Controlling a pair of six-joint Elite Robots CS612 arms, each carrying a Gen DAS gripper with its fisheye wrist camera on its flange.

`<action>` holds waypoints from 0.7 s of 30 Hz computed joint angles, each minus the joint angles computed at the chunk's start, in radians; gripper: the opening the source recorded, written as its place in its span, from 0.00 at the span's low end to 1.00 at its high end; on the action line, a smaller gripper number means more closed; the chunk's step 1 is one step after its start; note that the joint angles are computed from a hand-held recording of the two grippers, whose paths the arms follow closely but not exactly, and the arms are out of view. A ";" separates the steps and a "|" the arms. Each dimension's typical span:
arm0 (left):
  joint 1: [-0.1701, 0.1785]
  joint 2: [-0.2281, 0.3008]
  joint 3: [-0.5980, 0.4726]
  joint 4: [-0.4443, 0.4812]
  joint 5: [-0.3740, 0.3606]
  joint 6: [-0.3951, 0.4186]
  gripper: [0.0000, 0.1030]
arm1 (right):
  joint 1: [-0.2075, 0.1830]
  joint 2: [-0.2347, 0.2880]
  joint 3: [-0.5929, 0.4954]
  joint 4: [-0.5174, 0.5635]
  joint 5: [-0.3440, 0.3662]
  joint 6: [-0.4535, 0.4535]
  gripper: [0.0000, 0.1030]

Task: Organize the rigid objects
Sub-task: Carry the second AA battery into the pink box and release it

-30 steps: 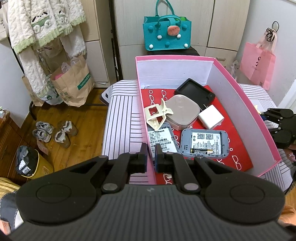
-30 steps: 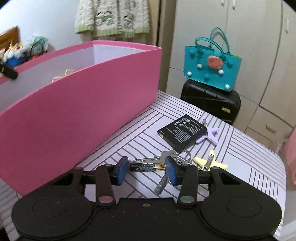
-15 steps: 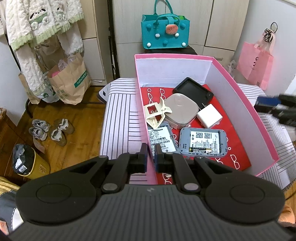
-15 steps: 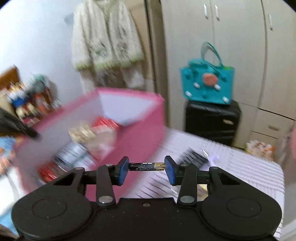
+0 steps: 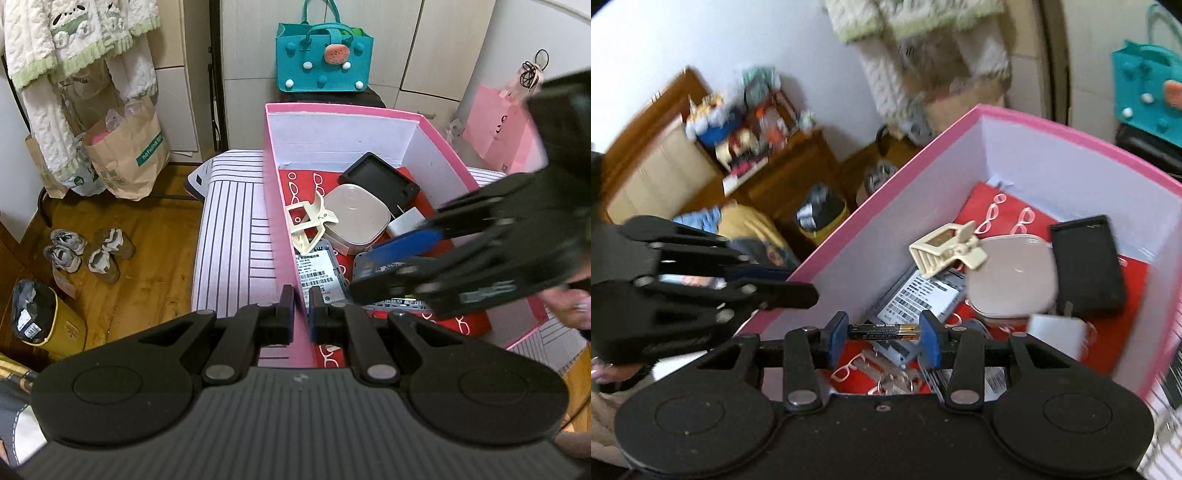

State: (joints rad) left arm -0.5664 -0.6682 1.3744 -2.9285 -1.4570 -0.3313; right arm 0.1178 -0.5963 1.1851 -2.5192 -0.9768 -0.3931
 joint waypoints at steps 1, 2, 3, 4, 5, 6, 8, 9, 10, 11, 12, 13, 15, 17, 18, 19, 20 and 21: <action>0.000 0.000 0.001 -0.003 0.001 0.001 0.07 | 0.008 0.014 -0.024 0.019 -0.023 0.001 0.46; -0.001 0.001 0.002 -0.007 0.003 0.007 0.07 | 0.011 0.022 -0.034 0.017 -0.045 0.008 0.46; -0.001 0.001 0.002 -0.008 0.005 0.012 0.07 | 0.016 0.026 -0.033 0.002 -0.069 0.006 0.46; -0.002 0.001 0.002 -0.010 0.006 0.018 0.07 | 0.021 0.031 -0.038 -0.001 -0.088 -0.004 0.46; -0.002 0.001 0.002 -0.009 0.006 0.019 0.07 | 0.023 0.030 -0.037 0.004 -0.094 -0.007 0.47; -0.003 0.001 0.002 -0.010 0.009 0.017 0.07 | 0.024 0.032 -0.039 -0.005 -0.090 0.005 0.46; -0.007 0.001 0.005 -0.015 0.019 0.020 0.06 | 0.017 0.021 -0.018 -0.047 -0.052 0.023 0.48; -0.007 0.001 0.007 -0.021 0.019 0.021 0.06 | 0.011 0.013 -0.001 -0.076 -0.033 0.037 0.48; -0.007 0.001 0.010 -0.027 0.019 0.025 0.07 | 0.003 0.000 0.023 -0.119 -0.013 0.058 0.50; -0.007 0.001 0.011 -0.030 0.018 0.027 0.07 | -0.005 -0.007 0.037 -0.156 0.006 0.075 0.51; -0.006 0.001 0.011 -0.031 0.015 0.026 0.07 | -0.012 -0.018 0.058 -0.201 0.022 0.097 0.52; -0.005 0.000 0.011 -0.031 0.009 0.026 0.07 | -0.023 -0.032 0.085 -0.251 0.032 0.124 0.52; -0.003 0.001 0.010 -0.031 0.001 0.028 0.07 | -0.044 -0.060 0.135 -0.345 0.025 0.179 0.52; -0.003 0.001 0.011 -0.033 0.004 0.038 0.07 | -0.065 -0.084 0.192 -0.468 -0.019 0.236 0.52; -0.003 0.001 0.012 -0.035 0.004 0.041 0.07 | -0.074 -0.092 0.217 -0.522 -0.045 0.255 0.52; -0.004 0.000 0.013 -0.037 0.005 0.044 0.07 | -0.083 -0.097 0.238 -0.566 -0.071 0.270 0.52; -0.004 -0.001 0.015 -0.037 0.006 0.047 0.07 | -0.090 -0.097 0.253 -0.600 -0.101 0.283 0.52; -0.005 -0.001 0.015 -0.035 0.008 0.053 0.07 | -0.096 -0.095 0.268 -0.645 -0.137 0.301 0.52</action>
State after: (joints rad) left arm -0.5712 -0.6697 1.3899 -2.9635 -1.4485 -0.2784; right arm 0.0215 -0.6911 1.4530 -3.1643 -1.1143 -0.0922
